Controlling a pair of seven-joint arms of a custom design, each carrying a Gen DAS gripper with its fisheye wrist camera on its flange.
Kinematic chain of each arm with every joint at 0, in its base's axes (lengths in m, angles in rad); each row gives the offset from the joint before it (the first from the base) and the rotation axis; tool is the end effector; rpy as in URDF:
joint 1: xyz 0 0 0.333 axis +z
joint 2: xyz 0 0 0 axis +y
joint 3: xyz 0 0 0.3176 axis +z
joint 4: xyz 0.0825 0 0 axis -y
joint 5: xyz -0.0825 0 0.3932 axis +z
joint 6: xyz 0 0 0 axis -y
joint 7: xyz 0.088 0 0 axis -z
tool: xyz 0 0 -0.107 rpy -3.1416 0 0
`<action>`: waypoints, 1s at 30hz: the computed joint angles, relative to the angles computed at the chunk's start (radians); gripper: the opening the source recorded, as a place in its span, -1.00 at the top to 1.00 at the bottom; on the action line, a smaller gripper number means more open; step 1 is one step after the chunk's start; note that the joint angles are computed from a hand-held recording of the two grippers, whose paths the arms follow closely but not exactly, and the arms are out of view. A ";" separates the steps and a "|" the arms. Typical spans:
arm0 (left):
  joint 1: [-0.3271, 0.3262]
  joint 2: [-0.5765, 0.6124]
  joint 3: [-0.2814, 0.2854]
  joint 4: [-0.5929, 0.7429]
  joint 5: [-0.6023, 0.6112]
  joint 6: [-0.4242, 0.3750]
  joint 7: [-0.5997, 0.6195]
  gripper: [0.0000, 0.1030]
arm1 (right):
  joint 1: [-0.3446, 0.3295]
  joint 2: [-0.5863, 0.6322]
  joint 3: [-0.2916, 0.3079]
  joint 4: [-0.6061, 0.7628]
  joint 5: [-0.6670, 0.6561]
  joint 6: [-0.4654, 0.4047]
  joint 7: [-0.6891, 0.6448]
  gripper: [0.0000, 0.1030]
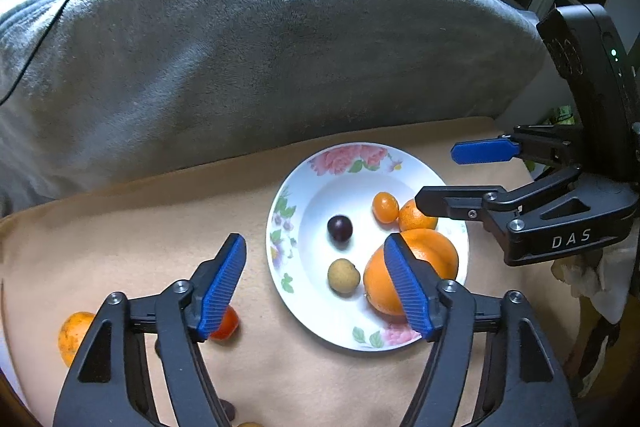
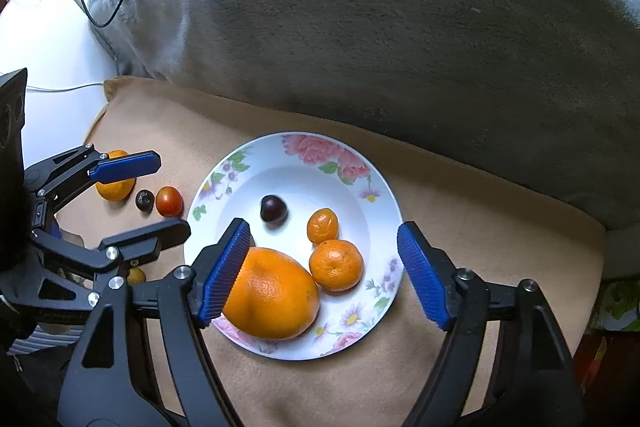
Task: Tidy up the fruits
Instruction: 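Lower both fruits onto the plate and open both tools, then withdraw both tools and move the right tool toward the large orange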
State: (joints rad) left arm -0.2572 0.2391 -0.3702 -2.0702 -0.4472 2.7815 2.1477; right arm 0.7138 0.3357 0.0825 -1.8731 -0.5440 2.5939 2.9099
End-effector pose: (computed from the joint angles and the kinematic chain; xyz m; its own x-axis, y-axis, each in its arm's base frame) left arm 0.5227 -0.3439 0.3678 -0.7311 -0.6684 0.1373 -0.6265 0.5778 -0.5231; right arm 0.4626 0.4814 0.3704 -0.0914 -0.9772 -0.1915 -0.8774 0.1700 -0.4487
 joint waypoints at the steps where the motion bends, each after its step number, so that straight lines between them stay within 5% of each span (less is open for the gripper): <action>1: 0.001 -0.003 0.000 -0.002 0.000 0.000 0.000 -0.40 | 0.001 0.000 0.000 0.002 0.002 -0.006 0.003 -0.53; 30: 0.023 -0.172 0.081 -0.121 -0.121 -0.024 0.122 -0.40 | 0.065 0.087 -0.027 0.157 -0.036 0.010 0.123 -0.53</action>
